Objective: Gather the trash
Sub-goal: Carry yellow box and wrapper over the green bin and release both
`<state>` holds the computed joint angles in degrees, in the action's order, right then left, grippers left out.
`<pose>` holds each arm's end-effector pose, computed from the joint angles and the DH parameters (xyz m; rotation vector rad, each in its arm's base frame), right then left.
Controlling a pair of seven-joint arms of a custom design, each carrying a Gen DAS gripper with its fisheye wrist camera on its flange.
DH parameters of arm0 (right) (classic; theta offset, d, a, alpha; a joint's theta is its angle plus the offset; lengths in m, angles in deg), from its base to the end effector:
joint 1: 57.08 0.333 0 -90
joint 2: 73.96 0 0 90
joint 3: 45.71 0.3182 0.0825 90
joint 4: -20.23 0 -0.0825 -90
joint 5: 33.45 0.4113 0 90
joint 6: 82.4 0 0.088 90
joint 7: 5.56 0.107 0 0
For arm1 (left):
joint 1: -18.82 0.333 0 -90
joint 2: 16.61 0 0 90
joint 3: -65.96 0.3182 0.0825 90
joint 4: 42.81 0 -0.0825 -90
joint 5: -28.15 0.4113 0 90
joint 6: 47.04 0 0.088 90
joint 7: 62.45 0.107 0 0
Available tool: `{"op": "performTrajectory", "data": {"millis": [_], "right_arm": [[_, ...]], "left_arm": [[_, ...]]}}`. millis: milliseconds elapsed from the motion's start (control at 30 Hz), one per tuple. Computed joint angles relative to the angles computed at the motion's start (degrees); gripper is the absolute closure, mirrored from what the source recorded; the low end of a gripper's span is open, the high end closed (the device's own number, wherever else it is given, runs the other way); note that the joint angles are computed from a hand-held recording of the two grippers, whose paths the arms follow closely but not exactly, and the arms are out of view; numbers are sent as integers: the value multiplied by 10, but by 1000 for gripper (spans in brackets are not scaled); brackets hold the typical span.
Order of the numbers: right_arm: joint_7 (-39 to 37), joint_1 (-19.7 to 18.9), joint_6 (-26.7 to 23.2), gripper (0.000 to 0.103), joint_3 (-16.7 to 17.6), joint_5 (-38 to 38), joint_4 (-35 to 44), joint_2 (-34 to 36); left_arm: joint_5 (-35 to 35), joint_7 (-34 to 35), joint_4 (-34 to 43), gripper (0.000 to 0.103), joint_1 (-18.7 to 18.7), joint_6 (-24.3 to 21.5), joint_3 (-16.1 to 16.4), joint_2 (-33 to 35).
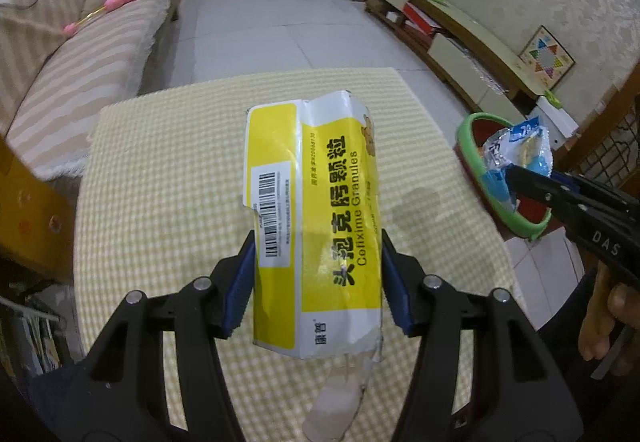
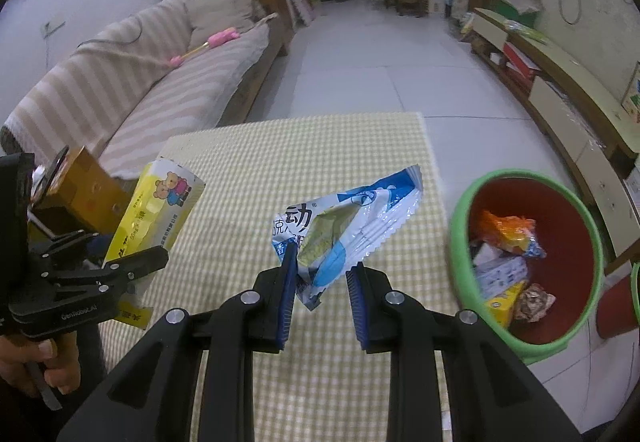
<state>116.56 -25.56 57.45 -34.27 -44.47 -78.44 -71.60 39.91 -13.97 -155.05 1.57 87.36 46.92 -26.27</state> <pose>0.4779 0.4412 0.6222 -1.9829 1.4782 -0.3192 0.4630 -0.3513 0.6018 -1.9275 1.9719 -0.7285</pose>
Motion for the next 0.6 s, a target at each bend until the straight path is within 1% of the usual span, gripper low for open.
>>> {"op": "performTrajectory", "data": {"millis": [100,233,533,600], "right_arm": [[8,-8,4,79,-7,-2,-20,-18],[17,-24,7,79,-15,-4,-45,-43],[33,-67,13,79,-32,-11,-94,-93],[36,-77,14,79,-36,-13,-102,-100]], "left_arm": [[8,7,43,48,-7,1,-4,39],[19,18,96,48,-26,0,-1,88],[23,53,235,48,-88,-17,21,203],[27,61,275,48,-103,-25,27,232]]}}
